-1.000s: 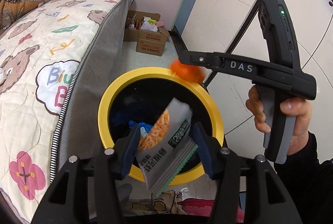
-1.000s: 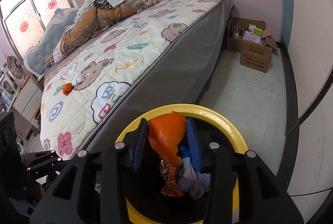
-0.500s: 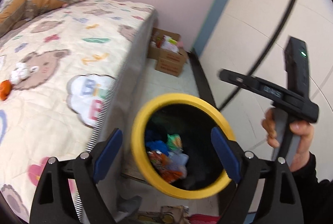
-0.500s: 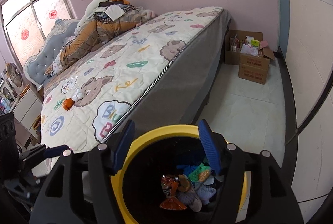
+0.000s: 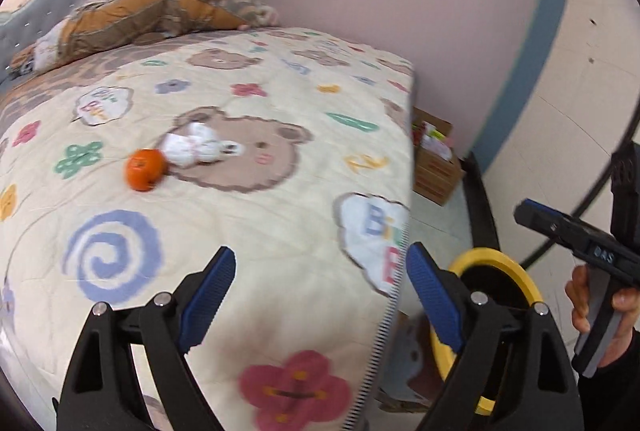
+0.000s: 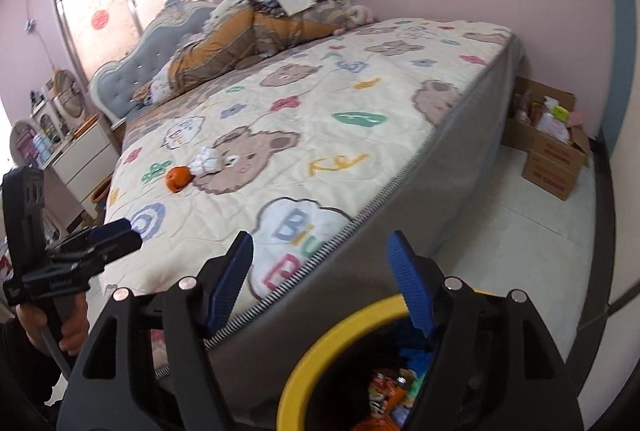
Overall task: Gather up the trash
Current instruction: 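Move both tools back toward the remaining orange and white tissue, then grasp the orange with the left tool while the right tool grasps the white tissue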
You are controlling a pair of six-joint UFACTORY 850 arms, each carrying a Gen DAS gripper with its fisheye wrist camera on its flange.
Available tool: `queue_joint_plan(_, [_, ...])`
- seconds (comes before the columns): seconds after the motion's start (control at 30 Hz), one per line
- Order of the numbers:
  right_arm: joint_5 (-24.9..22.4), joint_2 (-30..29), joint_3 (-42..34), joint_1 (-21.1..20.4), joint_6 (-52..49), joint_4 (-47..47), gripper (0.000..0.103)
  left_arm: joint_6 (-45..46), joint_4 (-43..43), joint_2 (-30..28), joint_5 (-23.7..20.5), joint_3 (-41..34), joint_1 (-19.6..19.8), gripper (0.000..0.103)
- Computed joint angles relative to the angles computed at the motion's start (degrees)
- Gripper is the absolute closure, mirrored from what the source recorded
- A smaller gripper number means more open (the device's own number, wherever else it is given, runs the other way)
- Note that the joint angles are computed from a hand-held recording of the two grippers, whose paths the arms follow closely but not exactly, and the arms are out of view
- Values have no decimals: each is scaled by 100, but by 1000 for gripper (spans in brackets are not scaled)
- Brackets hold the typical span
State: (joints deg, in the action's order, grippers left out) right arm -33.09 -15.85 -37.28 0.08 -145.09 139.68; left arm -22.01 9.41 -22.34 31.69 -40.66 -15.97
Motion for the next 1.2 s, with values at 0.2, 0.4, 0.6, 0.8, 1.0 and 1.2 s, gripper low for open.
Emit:
queue_joint_plan(0.2, [3,-643,-762,600,291,-485,36,51,-157,-168,-77,-205,706,19])
queue_joint_plan(0.4, [379,-1329,-1708,1145,483,-784,36,190,-327,-451,-279,-557,1174,19])
queue_joint_plan(0.6, [959,-2216,-2988,1548,1267,-1448,36,595,-599,-991,-669,-1194,1437,19])
queue_joint_plan(0.8, [1124,-3182,-4470,1718,3490,-3342,36,106,-169,-1437,-887,-1718,1613,19])
queue_joint_plan(1.0, [905,-4002,-5812,1811,5596,-5154,36,34,66,-1724,-1028,-2117,1646,19])
queue_joint_plan(1.2, [542,-4648,-6834,1854,7307,-6532,37,-282,607,-1972,-1147,-2442,1680,19])
